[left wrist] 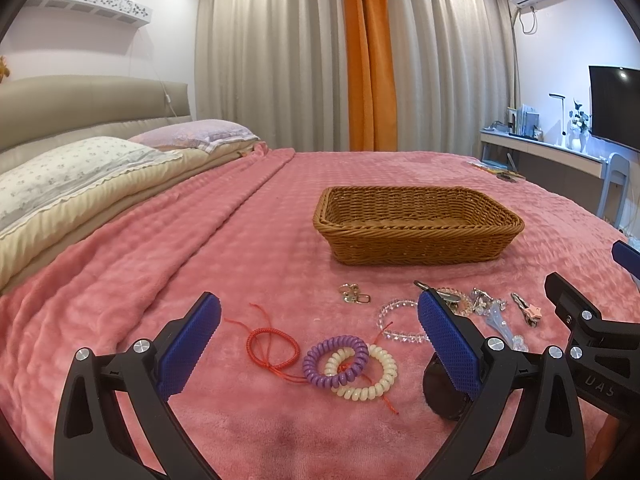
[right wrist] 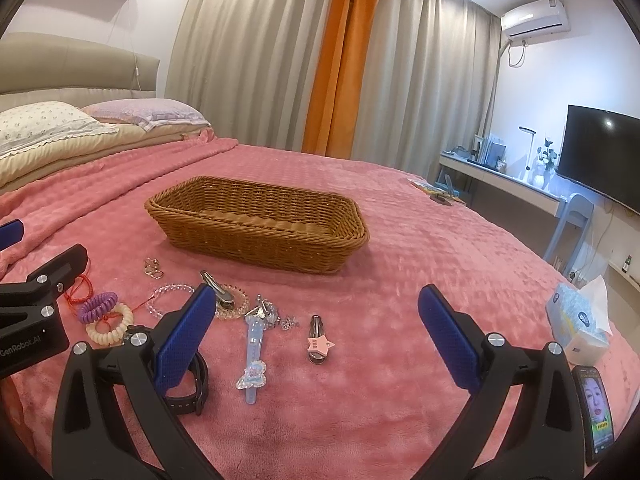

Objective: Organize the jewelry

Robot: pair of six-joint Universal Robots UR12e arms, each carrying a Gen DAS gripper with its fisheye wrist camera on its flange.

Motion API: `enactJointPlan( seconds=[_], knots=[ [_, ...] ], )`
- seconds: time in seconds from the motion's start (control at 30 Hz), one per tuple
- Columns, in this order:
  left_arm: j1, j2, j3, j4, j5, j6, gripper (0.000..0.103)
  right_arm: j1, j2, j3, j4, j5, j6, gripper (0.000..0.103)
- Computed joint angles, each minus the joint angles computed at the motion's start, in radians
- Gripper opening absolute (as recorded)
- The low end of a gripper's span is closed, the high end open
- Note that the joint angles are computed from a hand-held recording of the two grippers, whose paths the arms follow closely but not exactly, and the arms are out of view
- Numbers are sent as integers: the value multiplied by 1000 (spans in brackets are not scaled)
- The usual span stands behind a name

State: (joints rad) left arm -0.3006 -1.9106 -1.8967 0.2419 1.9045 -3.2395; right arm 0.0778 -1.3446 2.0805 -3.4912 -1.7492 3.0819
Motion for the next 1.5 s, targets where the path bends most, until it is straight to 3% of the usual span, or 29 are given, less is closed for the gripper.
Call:
enactJointPlan(
  seconds=[0.3,0.43,0.5,0.67,0.93,1.1,1.2,1.27,1.3,1.4,1.5],
  knots=[
    [0,0,1,-3,1,-7,96,2,4,4,-16,0,-11,96],
    [3,-1,-3,4,-6,-23,96,7,11,3,-13,-43,7,96],
    [14,6,-11,-1,-34,-54,96,16,16,-2,-7,-94,12,96],
    [77,59,-37,-82,-151,-136,95,13,14,-15,53,-90,6,97],
    [231,149,-63,-231,-439,-186,94,-45,-31,-44,250,76,51,95],
    [265,133,-17,-414,-551,-157,80,-94,-56,-73,401,174,52,77],
    [259,109,10,-488,-572,-109,76,-133,-66,-88,478,248,46,72],
    [250,92,35,-554,-561,-81,67,-150,-66,-100,524,261,34,65],
    [245,83,50,-596,-553,-66,56,-156,-66,-103,541,268,32,60],
    [237,64,70,-644,-534,-47,56,-185,-62,-121,638,348,37,53],
    [234,55,74,-654,-535,-32,53,-183,-47,-139,700,383,23,51]
  ],
)
